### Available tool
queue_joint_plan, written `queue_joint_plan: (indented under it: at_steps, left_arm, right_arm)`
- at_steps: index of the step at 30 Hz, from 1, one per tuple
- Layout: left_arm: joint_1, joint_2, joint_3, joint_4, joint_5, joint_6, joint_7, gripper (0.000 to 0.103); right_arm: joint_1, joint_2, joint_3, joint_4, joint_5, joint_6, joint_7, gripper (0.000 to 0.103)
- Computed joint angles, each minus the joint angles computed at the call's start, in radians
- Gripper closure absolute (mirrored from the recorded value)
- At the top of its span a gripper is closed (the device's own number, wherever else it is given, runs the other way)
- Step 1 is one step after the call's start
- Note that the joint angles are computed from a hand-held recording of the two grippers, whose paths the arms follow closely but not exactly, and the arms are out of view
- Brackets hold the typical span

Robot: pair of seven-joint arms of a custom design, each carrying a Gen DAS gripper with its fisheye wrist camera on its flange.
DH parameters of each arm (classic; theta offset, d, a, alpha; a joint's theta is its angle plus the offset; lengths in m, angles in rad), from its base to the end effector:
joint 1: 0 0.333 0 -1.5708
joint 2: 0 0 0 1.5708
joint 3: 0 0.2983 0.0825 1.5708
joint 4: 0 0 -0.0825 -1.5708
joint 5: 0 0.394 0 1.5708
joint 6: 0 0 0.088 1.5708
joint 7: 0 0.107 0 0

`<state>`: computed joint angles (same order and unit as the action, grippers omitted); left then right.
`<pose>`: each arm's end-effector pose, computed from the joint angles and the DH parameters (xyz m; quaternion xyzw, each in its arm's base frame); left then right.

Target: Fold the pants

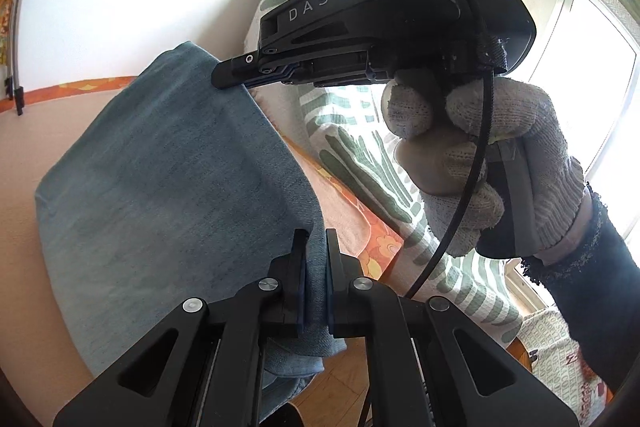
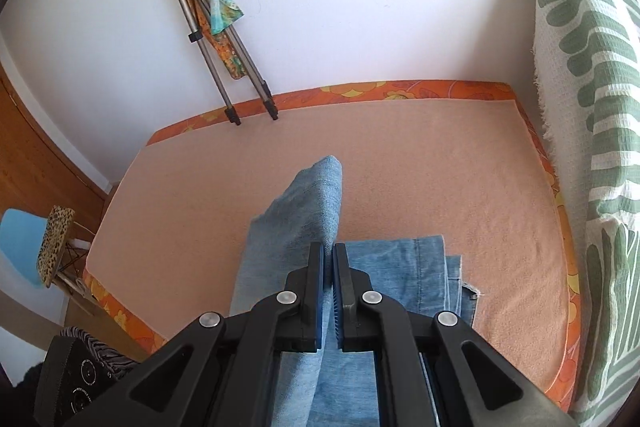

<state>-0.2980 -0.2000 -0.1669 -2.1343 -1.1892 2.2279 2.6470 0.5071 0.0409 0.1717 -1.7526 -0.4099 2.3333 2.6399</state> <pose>0.4696 -0.2725 0.5175 0.2859 -0.8230 0.4789 0.1079 0.4939 0.3876 0.5762 -0.6046 0.7314 -0.1522 0.2762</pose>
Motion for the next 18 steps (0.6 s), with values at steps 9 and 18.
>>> queue_joint_plan:
  at_steps: [9,18]
  left_arm:
    - [-0.038,0.140,-0.073,0.070,0.083,0.078,-0.044,0.097]
    - [-0.055,0.217,-0.119,0.108,0.144,0.149,-0.091,0.097]
  right_arm:
    - [-0.082,-0.180,-0.029,-0.337,0.080,0.142,0.022,0.102]
    - [-0.124,-0.197,-0.033,-0.462,0.126,0.242,0.008,0.102]
